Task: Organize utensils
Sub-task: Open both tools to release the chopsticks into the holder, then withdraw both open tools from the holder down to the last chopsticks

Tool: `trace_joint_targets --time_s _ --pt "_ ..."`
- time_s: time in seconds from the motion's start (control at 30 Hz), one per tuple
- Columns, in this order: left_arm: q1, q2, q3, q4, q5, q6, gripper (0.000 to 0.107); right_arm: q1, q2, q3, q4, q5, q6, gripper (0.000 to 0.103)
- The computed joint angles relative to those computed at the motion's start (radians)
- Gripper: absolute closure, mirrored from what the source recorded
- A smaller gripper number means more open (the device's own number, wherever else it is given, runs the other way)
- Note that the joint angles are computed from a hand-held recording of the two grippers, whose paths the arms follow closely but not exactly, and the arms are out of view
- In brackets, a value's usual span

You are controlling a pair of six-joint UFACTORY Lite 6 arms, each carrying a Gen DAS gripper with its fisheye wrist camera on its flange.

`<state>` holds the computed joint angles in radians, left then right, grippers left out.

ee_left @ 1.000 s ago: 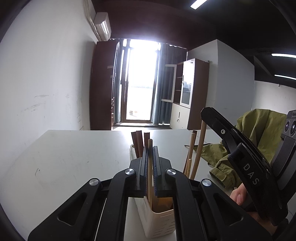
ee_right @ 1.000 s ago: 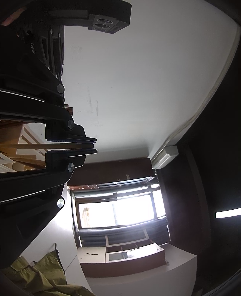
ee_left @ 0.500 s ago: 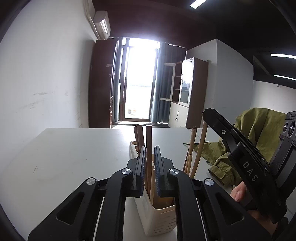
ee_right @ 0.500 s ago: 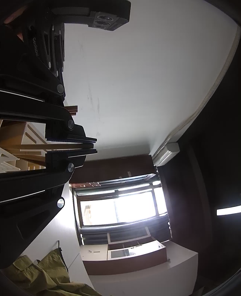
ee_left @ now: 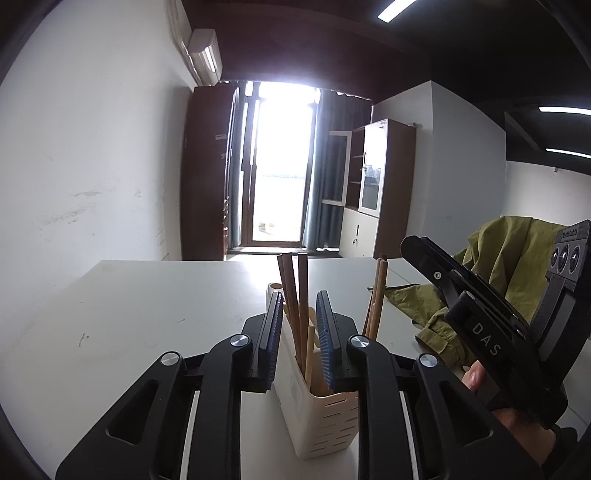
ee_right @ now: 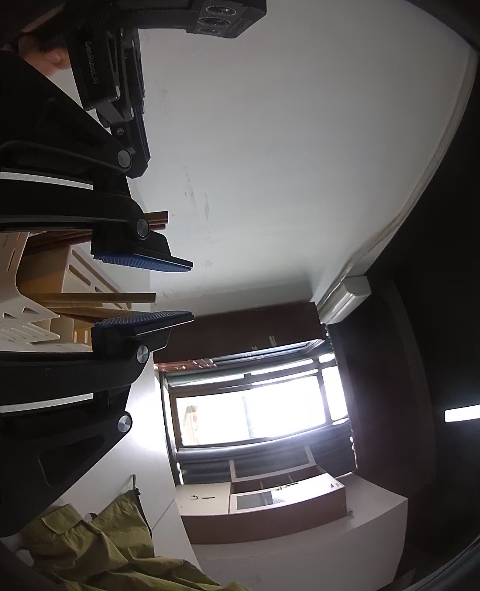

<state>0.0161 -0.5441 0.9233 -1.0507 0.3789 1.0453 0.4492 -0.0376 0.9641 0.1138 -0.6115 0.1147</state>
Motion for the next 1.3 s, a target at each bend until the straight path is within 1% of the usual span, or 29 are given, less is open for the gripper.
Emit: trace_joint_targets --time_s 0.03,0.1,0.23,0.27,0.33,0.4,0.47,0.53,0.63,0.73,0.8,0.87,0.93,1.03,1.1,1.17,1.3 --pt "0.005 -0.005 -0.003 0.007 0.008 -0.004 0.088 0.005 -0.011 -0.013 0.013 0.003 -0.010 0.075" --pt "0.012 -0.024 -0.020 0.028 0.012 -0.019 0.087 0.010 -0.029 -0.027 0.008 0.023 -0.008 0.074" --pt "0.050 -0.069 -0.070 0.033 0.047 -0.015 0.084 0.043 -0.085 -0.084 0.088 0.069 -0.091 0.069" --pt "0.054 -0.080 -0.083 0.045 0.050 -0.022 0.083 0.053 -0.096 -0.092 0.121 0.087 -0.121 0.068" --pt "0.031 -0.100 -0.104 0.152 0.029 -0.122 0.081 0.073 -0.116 -0.115 0.199 0.111 -0.188 0.066" --pt "0.048 -0.114 -0.116 0.175 0.052 -0.137 0.080 0.095 -0.128 -0.123 0.308 0.134 -0.288 0.065" --pt "0.046 -0.130 -0.130 0.214 0.051 -0.164 0.078 0.105 -0.138 -0.132 0.363 0.149 -0.332 0.065" --pt "0.059 -0.149 -0.144 0.218 0.067 -0.162 0.078 0.120 -0.160 -0.157 0.422 0.158 -0.378 0.063" --pt "0.084 -0.186 -0.170 0.214 0.094 -0.148 0.076 0.144 -0.194 -0.195 0.474 0.158 -0.416 0.057" --pt "0.116 -0.218 -0.198 0.207 0.127 -0.128 0.075 0.165 -0.219 -0.212 0.535 0.180 -0.473 0.056" --pt "0.157 -0.248 -0.224 0.181 0.164 -0.103 0.074 0.185 -0.236 -0.223 0.602 0.188 -0.527 0.056" --pt "0.178 -0.277 -0.246 0.194 0.197 -0.095 0.073 0.203 -0.253 -0.233 0.665 0.192 -0.577 0.054" --pt "0.208 -0.320 -0.272 0.193 0.221 -0.078 0.070 0.220 -0.266 -0.244 0.725 0.193 -0.625 0.052" --pt "0.300 -0.355 -0.293 0.152 0.310 -0.024 0.069 0.242 -0.288 -0.267 0.800 0.204 -0.680 0.048" --pt "0.339 -0.382 -0.318 0.158 0.350 -0.007 0.069 0.279 -0.296 -0.279 0.887 0.192 -0.763 0.047" --pt "0.366 -0.408 -0.336 0.181 0.378 0.000 0.069 0.308 -0.292 -0.272 0.999 0.185 -0.886 0.044" --pt "0.499 -0.440 -0.362 0.129 0.493 0.093 0.067 0.341 -0.283 -0.274 1.112 0.191 -0.974 0.042"
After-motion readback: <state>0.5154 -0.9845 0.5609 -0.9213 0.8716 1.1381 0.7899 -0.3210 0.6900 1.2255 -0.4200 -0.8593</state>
